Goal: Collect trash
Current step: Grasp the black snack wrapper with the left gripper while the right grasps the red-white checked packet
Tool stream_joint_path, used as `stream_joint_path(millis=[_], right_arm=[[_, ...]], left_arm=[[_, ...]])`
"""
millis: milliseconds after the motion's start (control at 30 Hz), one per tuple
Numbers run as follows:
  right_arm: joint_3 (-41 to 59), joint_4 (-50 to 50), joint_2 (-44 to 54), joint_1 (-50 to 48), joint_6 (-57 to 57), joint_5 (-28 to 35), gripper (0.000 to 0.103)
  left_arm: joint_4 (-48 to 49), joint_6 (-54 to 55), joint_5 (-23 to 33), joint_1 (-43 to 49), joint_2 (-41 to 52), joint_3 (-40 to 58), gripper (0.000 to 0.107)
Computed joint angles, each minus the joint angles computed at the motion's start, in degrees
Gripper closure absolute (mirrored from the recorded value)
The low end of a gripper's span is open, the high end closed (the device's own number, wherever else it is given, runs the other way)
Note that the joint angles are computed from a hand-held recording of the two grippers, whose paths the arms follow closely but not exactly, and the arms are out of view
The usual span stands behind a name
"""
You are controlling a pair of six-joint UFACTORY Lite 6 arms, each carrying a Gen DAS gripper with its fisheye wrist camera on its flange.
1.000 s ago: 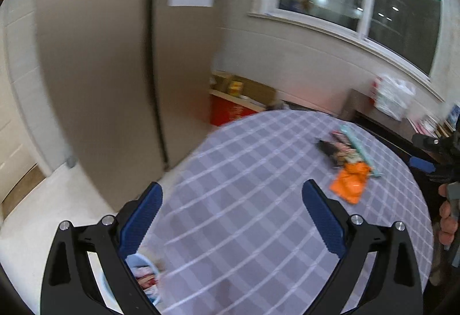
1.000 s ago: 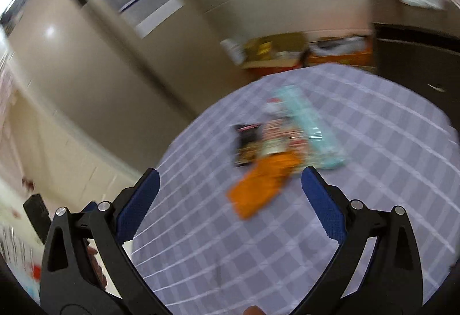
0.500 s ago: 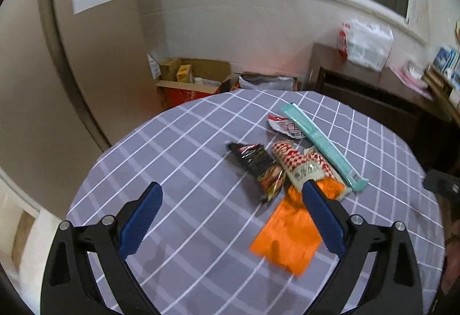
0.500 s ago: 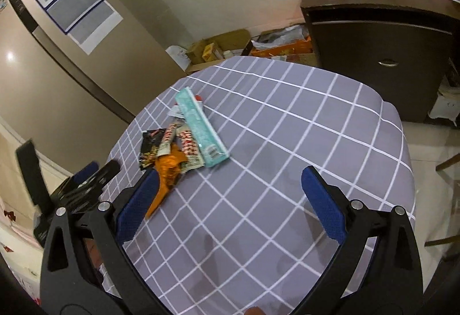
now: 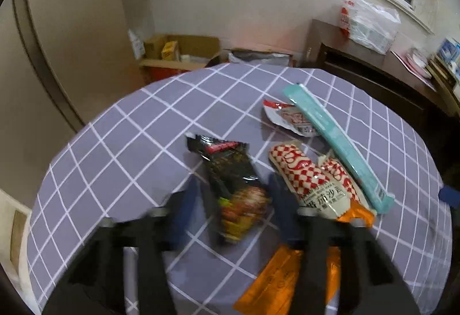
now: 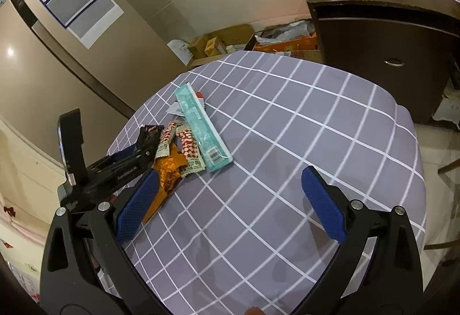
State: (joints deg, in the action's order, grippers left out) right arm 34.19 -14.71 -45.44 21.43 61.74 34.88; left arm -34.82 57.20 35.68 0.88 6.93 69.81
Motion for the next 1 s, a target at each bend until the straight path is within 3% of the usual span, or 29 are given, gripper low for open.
stream_joint_path(millis=[167, 333, 400, 533, 600, 667, 800, 1000], right_arm=[[5.38, -3.76, 9.24, 2.53, 2.25, -3.44, 0.006], [20.45, -9.40, 30.20, 6.78, 0.89, -4.80, 0.007], [28.44, -13.40, 39.50, 8.83, 1.46, -3.44, 0.020], [42.47, -16.69, 56.23, 10.79, -1.70, 3.66, 0.061], [45.80, -21.72, 61.46, 12.17, -0.05, 7.31, 0.068], [46.00, -21.69, 61.52, 12.27, -0.77, 7.36, 0.084], [37.21, -15.22, 49.24, 10.86, -1.75, -2.51, 0.084], [35.72, -6.03, 43.40, 13.77, -5.45, -6.71, 0.084]], left_arm=[[-6.63, 7.88, 4.85, 5.75, -0.73, -1.17, 0.076], [-11.10, 14.72, 9.72, 15.77, -4.50, -3.54, 0.076], [-12.02, 16.97, 12.97, 20.53, -5.71, -3.61, 0.076], [-13.46, 21.15, 19.39, 29.28, -5.92, -2.03, 0.076], [-14.11, 22.47, 21.93, 32.68, -5.14, -0.60, 0.076], [-14.76, 23.39, 24.68, 36.21, -4.00, 1.15, 0.076], [-16.15, 24.31, 29.51, 42.20, -1.35, 4.80, 0.076], [-18.09, 24.97, 35.39, 50.34, 3.32, 10.25, 0.076]])
